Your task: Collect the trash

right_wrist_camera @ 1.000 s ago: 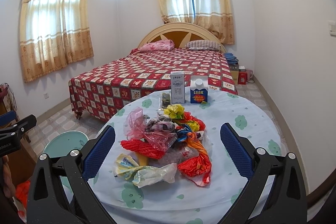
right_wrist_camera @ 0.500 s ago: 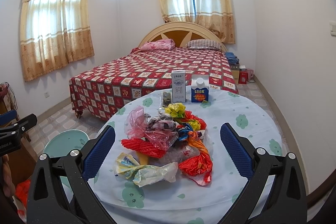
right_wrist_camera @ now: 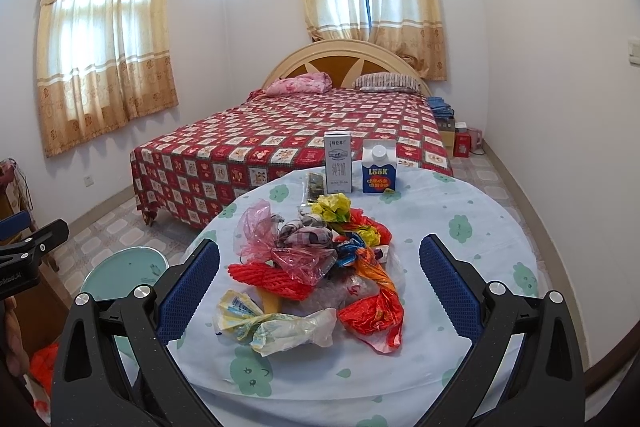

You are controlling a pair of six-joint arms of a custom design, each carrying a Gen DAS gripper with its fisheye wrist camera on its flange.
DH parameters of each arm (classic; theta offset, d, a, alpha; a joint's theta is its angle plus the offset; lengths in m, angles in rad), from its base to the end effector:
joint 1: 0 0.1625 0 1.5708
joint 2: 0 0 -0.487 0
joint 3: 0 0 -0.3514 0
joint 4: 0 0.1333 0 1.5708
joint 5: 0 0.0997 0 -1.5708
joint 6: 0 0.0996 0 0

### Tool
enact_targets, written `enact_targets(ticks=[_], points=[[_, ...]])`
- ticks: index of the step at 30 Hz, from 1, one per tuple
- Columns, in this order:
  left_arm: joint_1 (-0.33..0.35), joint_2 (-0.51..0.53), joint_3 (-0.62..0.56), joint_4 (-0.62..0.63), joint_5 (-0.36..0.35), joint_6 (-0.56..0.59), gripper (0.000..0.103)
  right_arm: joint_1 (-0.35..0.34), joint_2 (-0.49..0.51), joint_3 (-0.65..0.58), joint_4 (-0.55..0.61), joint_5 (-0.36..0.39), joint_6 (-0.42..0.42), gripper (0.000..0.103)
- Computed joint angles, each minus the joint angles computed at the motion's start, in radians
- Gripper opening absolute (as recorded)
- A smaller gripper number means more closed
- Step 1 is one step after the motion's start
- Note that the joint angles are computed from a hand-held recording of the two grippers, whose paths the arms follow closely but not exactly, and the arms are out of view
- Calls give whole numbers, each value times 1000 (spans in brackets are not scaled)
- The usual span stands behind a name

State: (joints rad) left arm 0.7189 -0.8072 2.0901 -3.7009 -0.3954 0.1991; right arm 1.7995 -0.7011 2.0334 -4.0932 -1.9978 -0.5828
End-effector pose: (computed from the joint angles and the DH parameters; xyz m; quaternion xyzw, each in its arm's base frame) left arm -0.2515 -0.5194 0.2267 0.1834 0.7706 -0.4861 0.3691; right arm 0.2203 -0.5405 0.1941 0.2103 -0.7905 0.5084 0.2692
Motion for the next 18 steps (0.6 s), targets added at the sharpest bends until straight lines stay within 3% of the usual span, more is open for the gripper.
enact_targets(ticks=[8,15,18], points=[[28,-10,12,40,-1,-15,97,-40,0,-25,16,-9,-3,98],[76,102,-65,37,-6,13,97,-115,31,-67,24,-49,-12,98],[96,133,-95,107,-28,-28,97,-153,40,-77,54,-61,-9,97]])
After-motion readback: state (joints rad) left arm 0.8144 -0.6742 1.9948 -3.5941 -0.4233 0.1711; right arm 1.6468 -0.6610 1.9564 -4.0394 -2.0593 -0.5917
